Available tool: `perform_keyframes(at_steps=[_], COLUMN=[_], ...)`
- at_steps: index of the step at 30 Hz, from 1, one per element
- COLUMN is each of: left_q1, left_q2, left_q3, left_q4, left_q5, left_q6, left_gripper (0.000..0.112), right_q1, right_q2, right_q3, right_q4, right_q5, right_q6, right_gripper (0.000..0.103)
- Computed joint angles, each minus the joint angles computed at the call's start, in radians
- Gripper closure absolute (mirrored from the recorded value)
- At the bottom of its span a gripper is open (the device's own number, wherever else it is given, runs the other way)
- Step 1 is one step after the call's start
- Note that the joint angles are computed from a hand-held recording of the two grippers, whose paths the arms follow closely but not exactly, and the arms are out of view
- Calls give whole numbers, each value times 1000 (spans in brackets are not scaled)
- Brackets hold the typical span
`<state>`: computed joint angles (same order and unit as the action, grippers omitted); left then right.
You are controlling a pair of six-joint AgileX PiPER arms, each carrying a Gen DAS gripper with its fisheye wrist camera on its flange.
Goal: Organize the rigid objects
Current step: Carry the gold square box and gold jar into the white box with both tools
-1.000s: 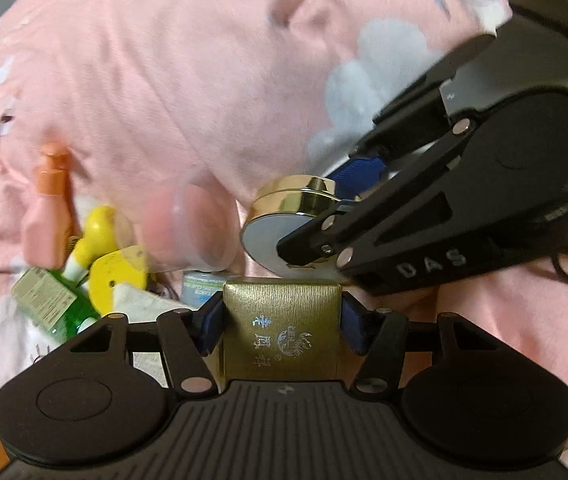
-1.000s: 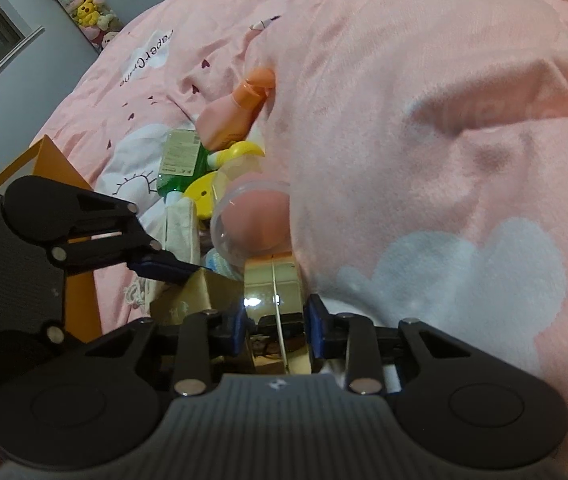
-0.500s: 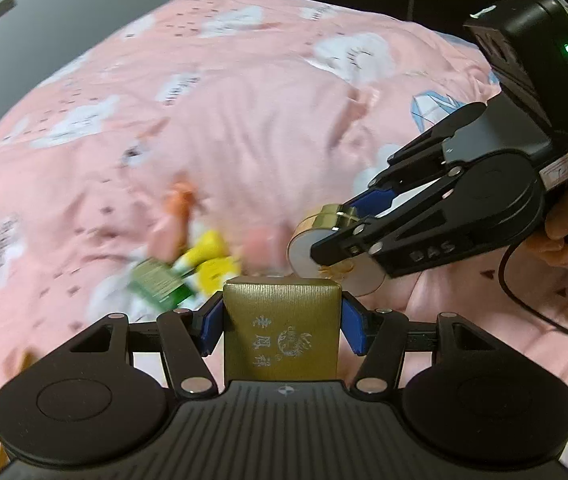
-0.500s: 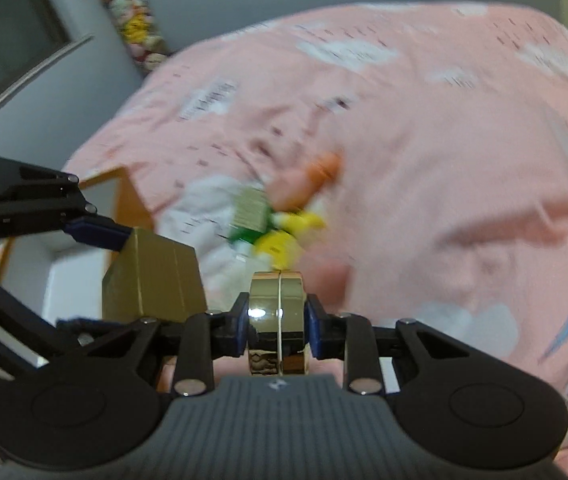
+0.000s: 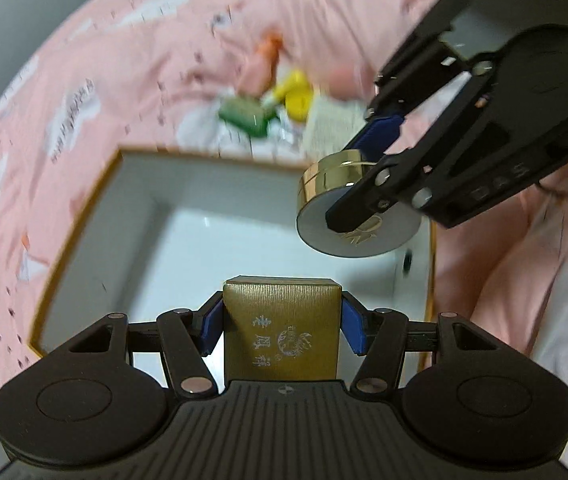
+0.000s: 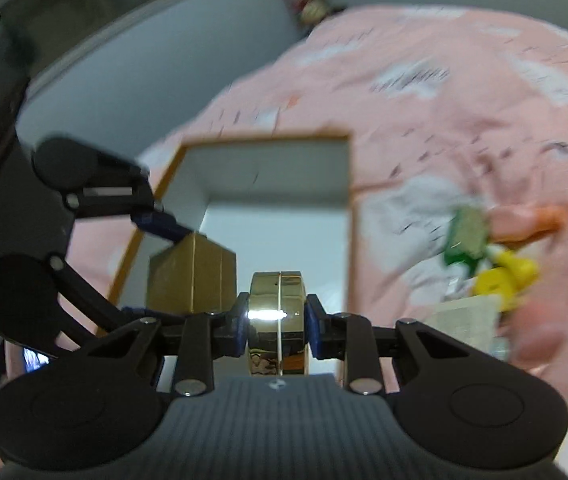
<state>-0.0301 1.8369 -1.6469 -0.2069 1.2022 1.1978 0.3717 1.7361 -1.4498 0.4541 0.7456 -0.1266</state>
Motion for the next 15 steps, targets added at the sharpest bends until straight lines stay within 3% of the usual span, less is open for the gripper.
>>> perform_keyframes(at_steps=[5,15], left_q1=[29,63], left_q2=[44,109], left_q3=[35,38], left_q4=[40,17], left_q5=[-29,-44], left_q6=[37,107], left_gripper=[45,45], right_q1=[49,99], right_q2=[180,385], right_q3=[-162,-379], right_q4=[-49,-111], right_q5=[115,298], right_q6=[48,82], right_gripper=[75,75])
